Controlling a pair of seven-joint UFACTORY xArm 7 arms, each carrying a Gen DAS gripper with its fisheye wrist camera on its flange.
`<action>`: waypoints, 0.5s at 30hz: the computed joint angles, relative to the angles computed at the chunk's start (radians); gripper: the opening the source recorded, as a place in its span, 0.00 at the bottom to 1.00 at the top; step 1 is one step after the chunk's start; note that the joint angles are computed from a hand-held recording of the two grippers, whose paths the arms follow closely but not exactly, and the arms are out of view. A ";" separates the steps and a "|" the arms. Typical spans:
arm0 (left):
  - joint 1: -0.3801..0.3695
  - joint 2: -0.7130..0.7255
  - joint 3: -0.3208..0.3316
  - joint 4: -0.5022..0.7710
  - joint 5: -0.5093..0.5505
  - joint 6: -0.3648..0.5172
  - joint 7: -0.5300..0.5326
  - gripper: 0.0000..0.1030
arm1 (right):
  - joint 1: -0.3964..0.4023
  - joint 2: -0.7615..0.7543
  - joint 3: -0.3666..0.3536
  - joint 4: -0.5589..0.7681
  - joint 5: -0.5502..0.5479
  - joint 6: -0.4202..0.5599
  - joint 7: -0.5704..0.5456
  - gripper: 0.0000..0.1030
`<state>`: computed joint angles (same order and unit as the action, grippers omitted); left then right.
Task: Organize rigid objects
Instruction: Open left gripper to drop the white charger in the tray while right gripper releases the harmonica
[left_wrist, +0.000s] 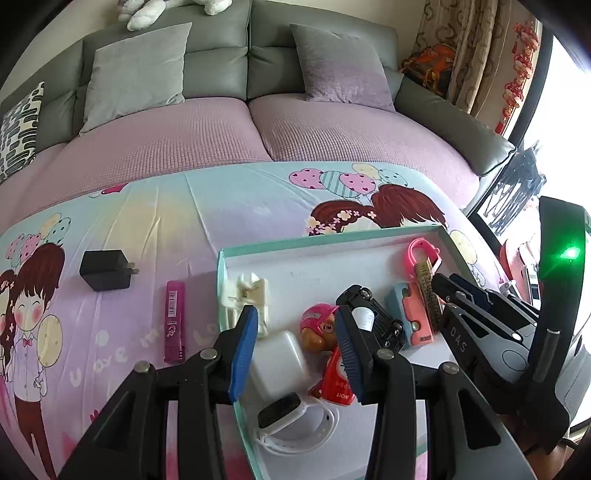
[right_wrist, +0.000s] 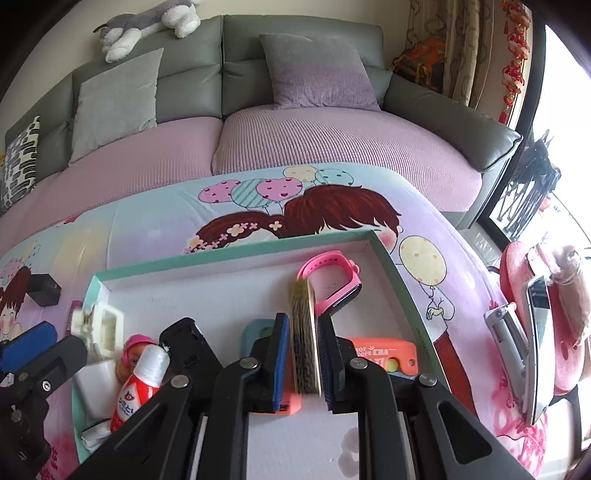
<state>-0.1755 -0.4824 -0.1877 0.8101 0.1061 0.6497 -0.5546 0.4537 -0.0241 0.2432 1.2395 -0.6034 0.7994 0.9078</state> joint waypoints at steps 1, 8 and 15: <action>0.001 -0.003 0.002 -0.001 0.000 -0.001 -0.001 0.43 | 0.001 0.001 0.001 0.002 -0.002 0.004 0.000 0.17; 0.017 -0.034 0.002 -0.015 0.008 -0.010 -0.018 0.47 | -0.005 -0.019 0.002 -0.009 -0.026 -0.025 0.035 0.17; 0.054 -0.069 -0.010 -0.027 0.038 -0.014 -0.057 0.54 | -0.009 -0.016 0.008 -0.006 -0.024 -0.032 0.034 0.17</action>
<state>-0.1213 -0.5515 -0.1982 0.7830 0.1442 0.6359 -0.6118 0.4451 -0.0402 0.2510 1.2333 -0.6269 0.7670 0.9420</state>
